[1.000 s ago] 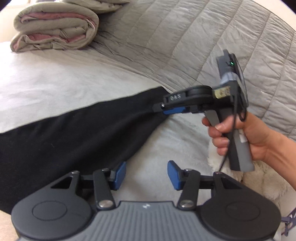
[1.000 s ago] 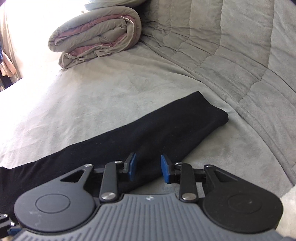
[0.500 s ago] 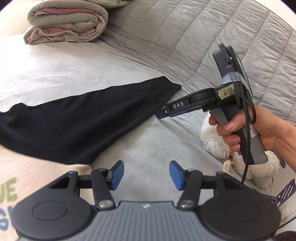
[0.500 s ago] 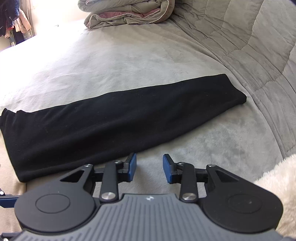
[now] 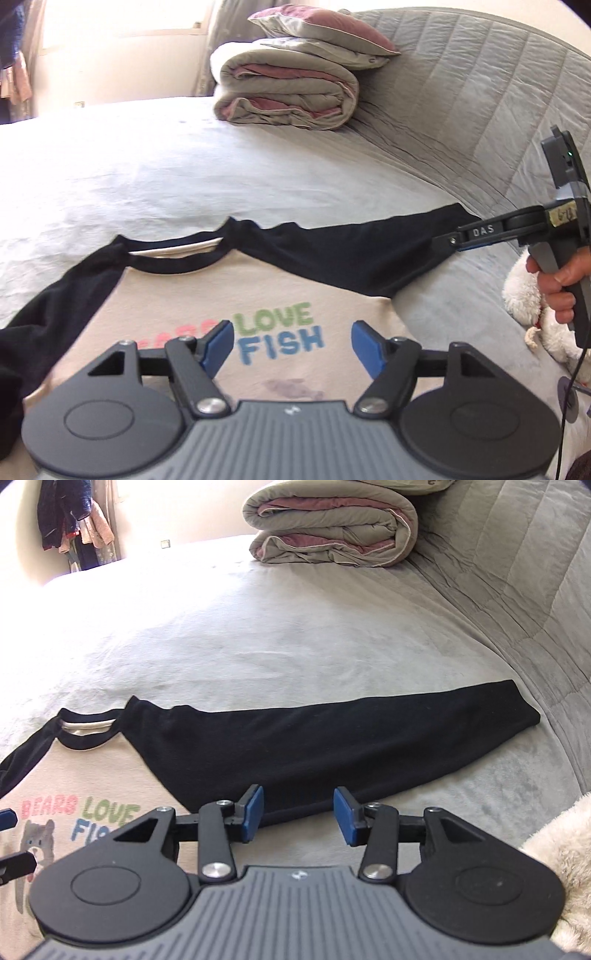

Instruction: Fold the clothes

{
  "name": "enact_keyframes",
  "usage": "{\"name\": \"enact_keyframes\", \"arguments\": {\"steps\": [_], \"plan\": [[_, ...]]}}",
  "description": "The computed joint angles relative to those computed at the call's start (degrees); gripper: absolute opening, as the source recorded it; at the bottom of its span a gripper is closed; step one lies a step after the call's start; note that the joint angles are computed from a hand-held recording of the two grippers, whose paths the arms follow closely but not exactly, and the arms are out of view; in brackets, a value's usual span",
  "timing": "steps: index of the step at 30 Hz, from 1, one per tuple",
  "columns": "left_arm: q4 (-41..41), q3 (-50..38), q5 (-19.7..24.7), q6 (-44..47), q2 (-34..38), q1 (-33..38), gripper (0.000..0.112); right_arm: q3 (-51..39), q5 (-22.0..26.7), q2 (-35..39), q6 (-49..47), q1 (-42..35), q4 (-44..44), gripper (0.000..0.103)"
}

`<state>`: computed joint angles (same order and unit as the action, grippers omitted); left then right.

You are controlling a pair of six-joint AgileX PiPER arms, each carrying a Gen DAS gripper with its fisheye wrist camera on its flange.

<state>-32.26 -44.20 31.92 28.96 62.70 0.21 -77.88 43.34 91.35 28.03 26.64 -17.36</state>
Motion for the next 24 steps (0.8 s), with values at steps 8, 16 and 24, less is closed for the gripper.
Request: {"name": "enact_keyframes", "arguments": {"steps": [8,16,24], "plan": [[-10.2,0.2,14.5,20.0,-3.8,36.1,0.076,-5.7,2.0,3.1,5.0,11.0,-1.2,0.05],[-13.4,-4.9,18.1,18.7,7.9,57.8,0.076,-14.1,2.0,9.8,4.1,19.0,1.6,0.053],[-25.7,-4.1,24.6,19.5,21.7,64.5,0.065,-24.1,1.3,18.0,-0.8,23.7,7.7,0.056]]}}
